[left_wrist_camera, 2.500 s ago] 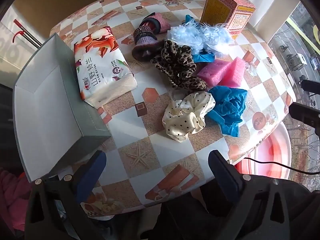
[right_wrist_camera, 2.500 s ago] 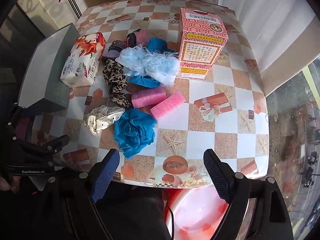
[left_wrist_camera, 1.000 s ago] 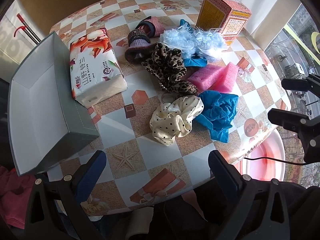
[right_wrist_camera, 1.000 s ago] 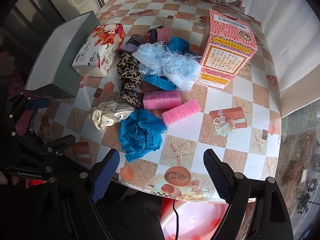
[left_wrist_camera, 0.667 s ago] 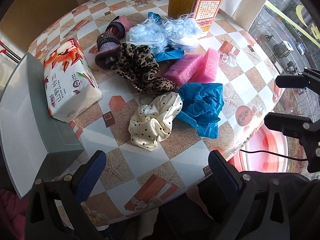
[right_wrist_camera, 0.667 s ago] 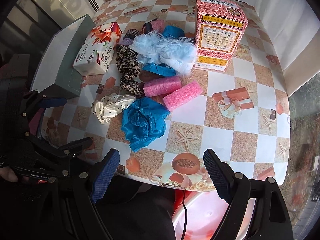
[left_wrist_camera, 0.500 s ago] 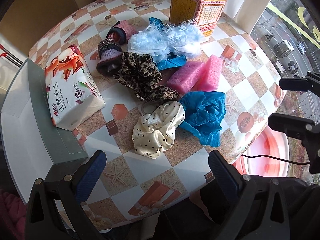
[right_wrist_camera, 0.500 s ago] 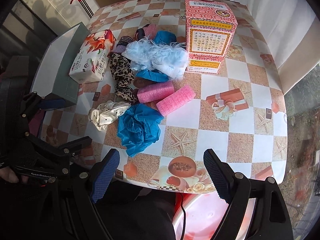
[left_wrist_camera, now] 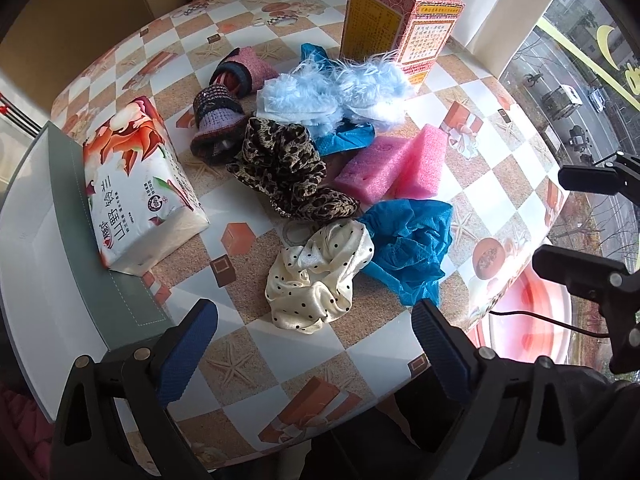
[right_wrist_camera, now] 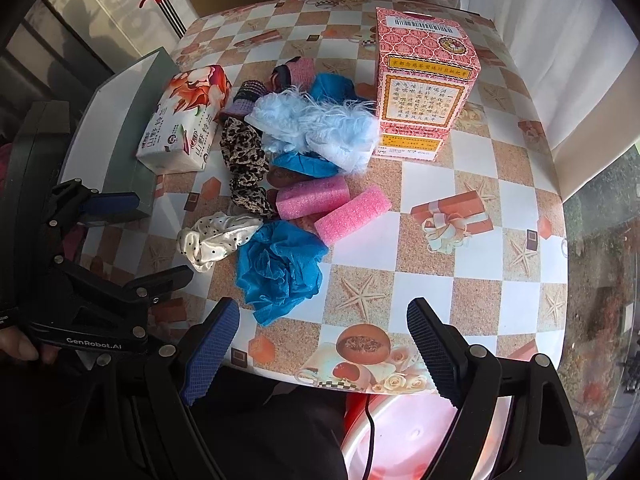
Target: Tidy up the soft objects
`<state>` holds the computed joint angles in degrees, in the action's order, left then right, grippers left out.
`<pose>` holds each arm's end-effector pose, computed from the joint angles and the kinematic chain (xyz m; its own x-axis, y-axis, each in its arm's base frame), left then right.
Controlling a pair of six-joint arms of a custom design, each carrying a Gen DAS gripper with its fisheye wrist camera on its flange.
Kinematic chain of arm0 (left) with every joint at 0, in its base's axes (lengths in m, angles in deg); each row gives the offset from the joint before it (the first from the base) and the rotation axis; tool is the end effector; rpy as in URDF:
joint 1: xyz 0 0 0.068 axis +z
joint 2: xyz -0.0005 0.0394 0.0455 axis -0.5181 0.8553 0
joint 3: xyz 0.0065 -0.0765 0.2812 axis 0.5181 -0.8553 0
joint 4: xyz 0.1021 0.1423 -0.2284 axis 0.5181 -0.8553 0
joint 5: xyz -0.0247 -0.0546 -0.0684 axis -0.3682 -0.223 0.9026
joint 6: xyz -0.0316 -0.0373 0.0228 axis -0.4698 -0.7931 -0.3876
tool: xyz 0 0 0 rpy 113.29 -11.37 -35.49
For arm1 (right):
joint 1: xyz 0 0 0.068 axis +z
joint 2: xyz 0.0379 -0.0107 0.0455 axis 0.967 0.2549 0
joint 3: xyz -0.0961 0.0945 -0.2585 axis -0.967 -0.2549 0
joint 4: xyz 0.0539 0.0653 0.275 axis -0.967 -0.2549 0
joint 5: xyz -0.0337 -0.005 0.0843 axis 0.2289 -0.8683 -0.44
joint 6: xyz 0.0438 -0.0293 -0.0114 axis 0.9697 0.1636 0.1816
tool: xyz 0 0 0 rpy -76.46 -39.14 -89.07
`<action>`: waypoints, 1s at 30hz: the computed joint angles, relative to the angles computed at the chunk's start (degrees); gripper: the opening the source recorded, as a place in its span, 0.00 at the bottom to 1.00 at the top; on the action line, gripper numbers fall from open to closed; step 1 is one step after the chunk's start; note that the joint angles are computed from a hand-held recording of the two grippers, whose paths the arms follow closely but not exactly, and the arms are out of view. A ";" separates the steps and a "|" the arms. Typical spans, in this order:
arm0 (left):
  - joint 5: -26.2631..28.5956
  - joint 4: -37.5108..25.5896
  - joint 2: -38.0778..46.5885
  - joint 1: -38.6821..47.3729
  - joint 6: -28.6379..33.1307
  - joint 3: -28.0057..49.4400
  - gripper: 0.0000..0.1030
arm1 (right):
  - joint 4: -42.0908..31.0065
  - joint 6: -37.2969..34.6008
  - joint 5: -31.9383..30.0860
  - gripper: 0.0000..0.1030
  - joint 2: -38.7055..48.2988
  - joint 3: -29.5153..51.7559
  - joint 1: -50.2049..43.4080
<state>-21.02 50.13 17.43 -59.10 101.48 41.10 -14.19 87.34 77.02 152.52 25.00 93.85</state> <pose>0.2890 -0.1563 0.1394 -0.7525 0.6349 -0.1751 0.6504 0.7582 -0.0462 0.2602 0.0886 0.1608 -0.9809 0.0446 -0.1893 0.0268 0.9950 0.0960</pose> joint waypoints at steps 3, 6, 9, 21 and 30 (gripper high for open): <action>-0.14 0.45 0.24 0.22 0.94 -0.45 0.94 | -0.10 1.09 0.25 0.84 0.47 0.16 0.81; 0.60 0.61 0.82 1.34 1.82 -0.55 0.94 | -0.25 2.10 0.82 0.84 1.10 0.71 1.69; 0.92 0.98 1.29 2.40 2.61 -0.66 0.93 | -0.49 3.22 1.90 0.84 2.01 1.69 2.65; 1.81 3.53 1.97 5.40 8.97 -3.90 0.83 | -0.89 12.19 4.10 0.84 3.70 3.40 7.05; 2.35 1.54 3.42 2.76 8.21 -2.64 0.82 | 0.59 10.90 2.07 0.84 4.70 1.79 7.04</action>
